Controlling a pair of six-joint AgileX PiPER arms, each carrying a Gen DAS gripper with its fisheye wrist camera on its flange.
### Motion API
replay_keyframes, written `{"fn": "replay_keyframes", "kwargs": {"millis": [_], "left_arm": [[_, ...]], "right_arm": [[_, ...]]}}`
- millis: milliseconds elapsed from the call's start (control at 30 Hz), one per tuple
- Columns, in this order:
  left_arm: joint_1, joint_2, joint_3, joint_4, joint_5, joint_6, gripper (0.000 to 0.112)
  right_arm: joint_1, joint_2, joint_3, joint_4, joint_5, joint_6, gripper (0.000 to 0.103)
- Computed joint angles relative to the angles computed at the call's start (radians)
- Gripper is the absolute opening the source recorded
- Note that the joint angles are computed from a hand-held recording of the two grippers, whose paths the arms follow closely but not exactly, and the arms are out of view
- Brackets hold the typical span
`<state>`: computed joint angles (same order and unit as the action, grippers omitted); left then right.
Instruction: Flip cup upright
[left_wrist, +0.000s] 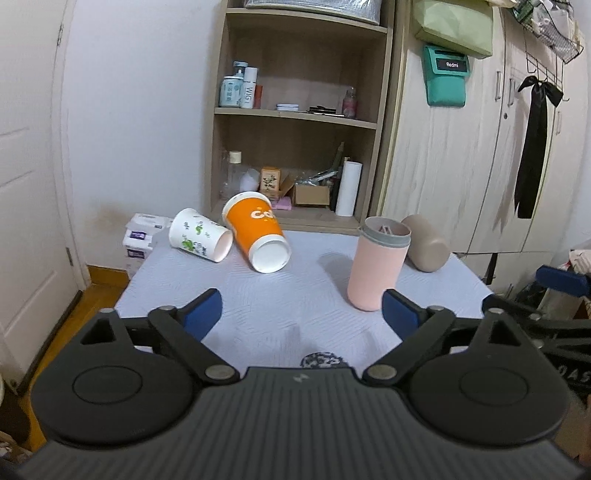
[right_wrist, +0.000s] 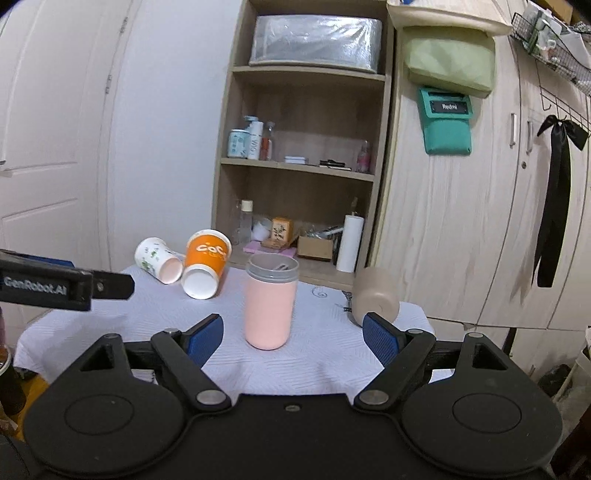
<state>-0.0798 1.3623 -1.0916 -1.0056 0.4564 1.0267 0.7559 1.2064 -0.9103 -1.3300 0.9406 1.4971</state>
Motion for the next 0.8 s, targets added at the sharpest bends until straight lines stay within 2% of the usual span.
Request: {"fn": "replay_keyframes", "kwargs": {"millis": [200, 267, 567, 767, 800], "left_arm": [[-0.011, -0.002, 0.001, 0.064, -0.021, -0.071, 0.100], [-0.022, 0.007, -0.010, 0.103, -0.034, -0.116, 0.101], [-0.073, 0.014, -0.017, 0.334, -0.084, -0.330, 0.103], [-0.116, -0.002, 0.017, 0.550, -0.171, -0.551, 0.103], [-0.116, -0.001, 0.021, 0.549, -0.179, -0.542, 0.103]], "right_arm": [[0.042, 0.000, 0.007, -0.001, 0.049, 0.042, 0.091], [0.046, 0.004, 0.006, 0.000, 0.062, 0.063, 0.101], [0.055, 0.035, 0.006, -0.016, 0.123, 0.158, 0.103], [0.059, 0.040, -0.004, 0.006, 0.160, 0.162, 0.103], [0.058, 0.041, -0.005, 0.008, 0.161, 0.160, 0.103]]}}
